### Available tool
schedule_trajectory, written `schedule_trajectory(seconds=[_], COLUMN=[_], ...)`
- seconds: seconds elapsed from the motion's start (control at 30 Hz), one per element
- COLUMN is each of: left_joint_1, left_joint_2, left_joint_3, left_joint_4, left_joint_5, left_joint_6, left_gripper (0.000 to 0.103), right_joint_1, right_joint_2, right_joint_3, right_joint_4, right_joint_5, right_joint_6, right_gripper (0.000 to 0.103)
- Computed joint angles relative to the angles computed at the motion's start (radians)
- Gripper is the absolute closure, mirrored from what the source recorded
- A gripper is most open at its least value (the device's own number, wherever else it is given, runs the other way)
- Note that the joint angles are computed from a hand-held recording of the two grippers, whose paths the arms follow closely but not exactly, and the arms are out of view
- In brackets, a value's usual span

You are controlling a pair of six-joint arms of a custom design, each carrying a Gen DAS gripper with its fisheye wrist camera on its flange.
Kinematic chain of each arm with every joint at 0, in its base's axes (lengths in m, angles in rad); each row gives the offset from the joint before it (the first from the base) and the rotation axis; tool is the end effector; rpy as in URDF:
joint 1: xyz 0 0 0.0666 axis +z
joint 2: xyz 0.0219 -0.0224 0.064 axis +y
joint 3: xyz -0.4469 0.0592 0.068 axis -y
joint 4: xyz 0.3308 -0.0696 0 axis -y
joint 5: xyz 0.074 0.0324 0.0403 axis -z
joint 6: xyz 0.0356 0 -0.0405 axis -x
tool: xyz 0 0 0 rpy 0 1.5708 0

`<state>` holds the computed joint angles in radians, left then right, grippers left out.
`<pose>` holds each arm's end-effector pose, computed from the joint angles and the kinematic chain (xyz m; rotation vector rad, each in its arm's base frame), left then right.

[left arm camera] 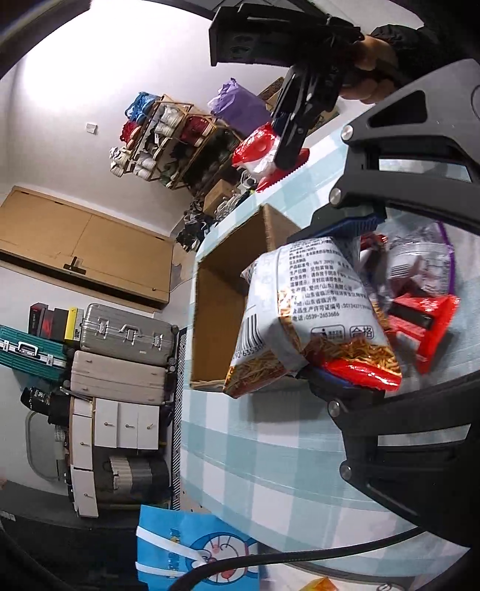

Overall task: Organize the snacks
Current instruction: 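Lift both bags over the cardboard box and lower them inside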

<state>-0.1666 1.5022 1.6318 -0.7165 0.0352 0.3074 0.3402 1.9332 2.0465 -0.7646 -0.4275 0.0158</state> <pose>0.4714 -0.0809 0.5630 -0.1324 2.1698 -0.3107 0.6146 0.2328 0.4971 -0.6274 2.1411 0.6526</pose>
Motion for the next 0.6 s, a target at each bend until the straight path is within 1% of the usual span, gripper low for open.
schedule_trajectory(seconds=[0.13, 0.23, 0.6], left_joint_1=[0.005, 0.001, 0.024], left_joint_2=[0.037, 0.068, 0.198], left_joint_3=[0.059, 0.101, 0.261], left_joint_4=[-0.011, -0.020, -0.068], left_joint_5=[-0.001, -0.029, -0.042], left_joint_6=[0.003, -0.006, -0.023], left_gripper=[0.049, 0.049, 0.049], right_joint_1=[-0.001, -0.002, 0.018], right_joint_2=[0.027, 0.054, 0.164], right_joint_3=[0.058, 0.110, 0.298], right_joint_4=[-0.021, -0.047, -0.146], right_joint_5=[0.006, 0.003, 0.008], right_joint_6=[-0.012, -0.025, -0.022], right_gripper=[0.060, 0.060, 0.060])
